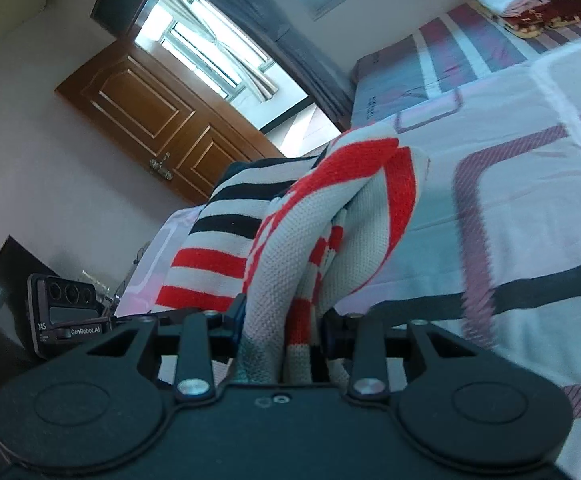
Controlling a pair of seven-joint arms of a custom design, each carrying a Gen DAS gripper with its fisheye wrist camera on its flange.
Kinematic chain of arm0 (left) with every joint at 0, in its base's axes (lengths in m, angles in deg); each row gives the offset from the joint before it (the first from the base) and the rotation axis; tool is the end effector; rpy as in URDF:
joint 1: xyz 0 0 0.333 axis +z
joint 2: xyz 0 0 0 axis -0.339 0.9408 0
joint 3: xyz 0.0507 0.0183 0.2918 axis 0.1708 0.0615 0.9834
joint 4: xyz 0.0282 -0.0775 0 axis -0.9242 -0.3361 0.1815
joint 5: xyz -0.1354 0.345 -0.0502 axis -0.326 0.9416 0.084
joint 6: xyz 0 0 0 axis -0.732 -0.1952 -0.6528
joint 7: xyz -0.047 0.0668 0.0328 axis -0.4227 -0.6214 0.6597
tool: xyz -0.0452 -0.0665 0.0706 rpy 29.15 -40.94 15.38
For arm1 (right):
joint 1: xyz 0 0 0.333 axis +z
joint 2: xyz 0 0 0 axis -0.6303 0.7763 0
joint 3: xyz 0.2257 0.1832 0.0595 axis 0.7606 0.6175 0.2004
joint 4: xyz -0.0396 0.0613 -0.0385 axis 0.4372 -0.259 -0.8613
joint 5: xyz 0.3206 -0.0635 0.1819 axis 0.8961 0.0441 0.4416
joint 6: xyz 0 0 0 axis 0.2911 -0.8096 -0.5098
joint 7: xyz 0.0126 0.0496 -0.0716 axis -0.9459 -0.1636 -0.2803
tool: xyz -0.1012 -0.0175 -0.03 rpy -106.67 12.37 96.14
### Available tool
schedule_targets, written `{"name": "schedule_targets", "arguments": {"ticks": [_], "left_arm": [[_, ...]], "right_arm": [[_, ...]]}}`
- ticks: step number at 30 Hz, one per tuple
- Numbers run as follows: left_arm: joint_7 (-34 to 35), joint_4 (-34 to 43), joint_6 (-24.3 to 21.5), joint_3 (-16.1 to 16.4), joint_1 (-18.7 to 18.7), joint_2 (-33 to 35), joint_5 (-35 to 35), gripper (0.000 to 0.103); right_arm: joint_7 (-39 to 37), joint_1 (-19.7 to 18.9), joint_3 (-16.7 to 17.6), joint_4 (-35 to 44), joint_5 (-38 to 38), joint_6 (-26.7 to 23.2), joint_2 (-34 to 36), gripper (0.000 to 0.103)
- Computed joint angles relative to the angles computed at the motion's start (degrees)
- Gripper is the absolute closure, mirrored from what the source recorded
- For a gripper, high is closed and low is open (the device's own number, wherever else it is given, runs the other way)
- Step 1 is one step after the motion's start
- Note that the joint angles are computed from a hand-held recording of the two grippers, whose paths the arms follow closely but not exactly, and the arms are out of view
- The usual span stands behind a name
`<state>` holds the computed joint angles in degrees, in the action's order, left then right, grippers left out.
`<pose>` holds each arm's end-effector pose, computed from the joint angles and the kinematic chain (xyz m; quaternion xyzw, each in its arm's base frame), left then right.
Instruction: Fold small clothes
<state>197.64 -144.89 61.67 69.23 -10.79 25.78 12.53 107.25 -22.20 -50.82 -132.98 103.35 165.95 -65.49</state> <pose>0.7363 -0.0728 0.5533 0.5854 -0.6521 0.4785 0.0553 0.5948 0.2650 0.5352 -0.6296 0.5731 0.0654 0.5204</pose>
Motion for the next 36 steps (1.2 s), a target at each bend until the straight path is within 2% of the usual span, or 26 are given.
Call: {"name": "schedule_targets", "arguments": {"ticks": [5,13,20,22,24,26,28,29,34,35,36], "left_arm": [[4.7,-8.0,-0.3,0.5,4.7,-5.9,-4.1,0.055],[10.0,-14.8,-3.1,4.9,9.0,-10.3,-8.6,0.055],[13.3,-18.6,-5.4,7.7,11.8,-10.7,-9.7,0.055],[12.6,-19.8,-6.2,8.6,11.8,-10.6,-8.2,0.052],[12.3,-23.1,-4.3,9.3,11.8,-11.6,-7.7,0.044],[13.9,-25.7,-3.0,8.8,12.9,-12.6,-11.0,0.042],[14.8,-27.5,-0.9,9.2,12.3,-13.7,-11.4,0.039],[14.8,-28.1,-0.1,9.4,12.0,-14.2,-11.4,0.039],[14.9,-32.7,3.7,10.8,11.0,-18.3,-11.0,0.033],[14.6,-33.3,3.7,11.3,10.9,-19.2,-10.6,0.033],[15.5,-34.3,3.7,11.7,11.0,-20.7,-10.7,0.033]], "right_arm": [[3.8,2.5,1.3,4.1,-3.4,1.4,3.2,0.069],[10.0,6.0,3.9,14.0,-10.2,1.8,12.1,0.069],[16.4,7.9,5.7,25.7,-16.8,-1.5,22.3,0.069],[18.7,8.3,5.6,27.9,-18.6,-3.1,24.5,0.069],[22.0,8.7,5.1,31.0,-20.9,-5.8,27.2,0.068],[25.9,9.2,4.0,30.3,-23.6,-5.8,27.9,0.066],[22.0,5.9,8.1,26.7,-17.8,-2.8,27.1,0.069],[21.6,5.7,8.4,26.0,-17.3,-2.3,26.8,0.069],[26.2,8.3,4.9,27.5,-23.2,-4.3,26.2,0.067],[27.4,8.7,4.1,27.1,-24.5,-4.5,25.5,0.065],[29.3,9.7,2.8,25.6,-26.4,-3.9,24.0,0.056]]}}
